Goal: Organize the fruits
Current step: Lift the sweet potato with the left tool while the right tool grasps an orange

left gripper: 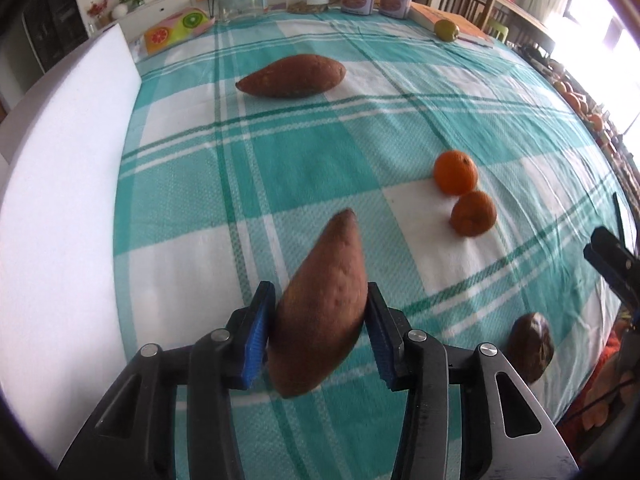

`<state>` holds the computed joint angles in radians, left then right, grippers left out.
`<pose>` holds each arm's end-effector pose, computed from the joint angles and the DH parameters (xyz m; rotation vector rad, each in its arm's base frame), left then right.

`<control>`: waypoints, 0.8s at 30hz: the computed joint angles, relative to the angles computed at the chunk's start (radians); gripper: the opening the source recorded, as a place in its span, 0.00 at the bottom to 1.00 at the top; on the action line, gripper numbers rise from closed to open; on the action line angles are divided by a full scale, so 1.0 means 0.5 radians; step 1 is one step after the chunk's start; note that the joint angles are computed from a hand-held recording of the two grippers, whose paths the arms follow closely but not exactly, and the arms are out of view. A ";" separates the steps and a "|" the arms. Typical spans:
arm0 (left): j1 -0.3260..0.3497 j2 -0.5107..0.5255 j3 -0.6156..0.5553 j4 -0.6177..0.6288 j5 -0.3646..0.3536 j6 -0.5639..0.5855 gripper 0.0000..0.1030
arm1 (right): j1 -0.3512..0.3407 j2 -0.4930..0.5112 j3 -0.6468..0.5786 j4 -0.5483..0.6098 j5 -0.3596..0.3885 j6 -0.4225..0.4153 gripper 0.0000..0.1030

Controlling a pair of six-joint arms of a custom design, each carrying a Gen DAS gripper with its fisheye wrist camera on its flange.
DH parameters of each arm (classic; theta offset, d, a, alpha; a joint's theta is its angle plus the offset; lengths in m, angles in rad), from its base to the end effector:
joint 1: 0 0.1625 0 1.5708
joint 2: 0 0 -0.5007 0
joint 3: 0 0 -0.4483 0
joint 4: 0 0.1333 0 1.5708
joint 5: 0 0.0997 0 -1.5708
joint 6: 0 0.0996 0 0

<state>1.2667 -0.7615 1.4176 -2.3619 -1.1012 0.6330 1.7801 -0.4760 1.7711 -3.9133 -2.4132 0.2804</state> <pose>-0.0779 -0.8438 0.1599 1.1611 2.3892 -0.0731 0.1978 -0.6474 0.0138 -0.6385 -2.1496 1.4521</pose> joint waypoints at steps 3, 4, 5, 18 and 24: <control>0.010 -0.057 0.081 -0.040 -0.005 0.058 0.49 | -0.006 -0.005 0.010 0.002 0.011 0.031 0.92; 0.012 -0.065 0.086 -0.030 -0.014 0.061 0.50 | -0.008 -0.007 0.011 0.007 0.013 0.031 0.92; 0.016 -0.068 0.083 -0.023 -0.036 0.055 0.51 | -0.007 -0.006 0.008 0.018 0.012 0.030 0.92; 0.007 -0.044 0.116 -0.273 -0.037 0.119 0.40 | -0.025 -0.011 -0.163 0.439 0.350 -0.266 0.91; 0.052 -0.110 0.094 -0.088 -0.169 -0.053 0.40 | -0.009 0.044 -0.524 1.205 0.240 -0.189 0.68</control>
<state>1.2925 -0.8167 1.4648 -2.4057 -1.1857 0.6062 1.7756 -0.4542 1.5093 -3.3110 -2.2933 0.1858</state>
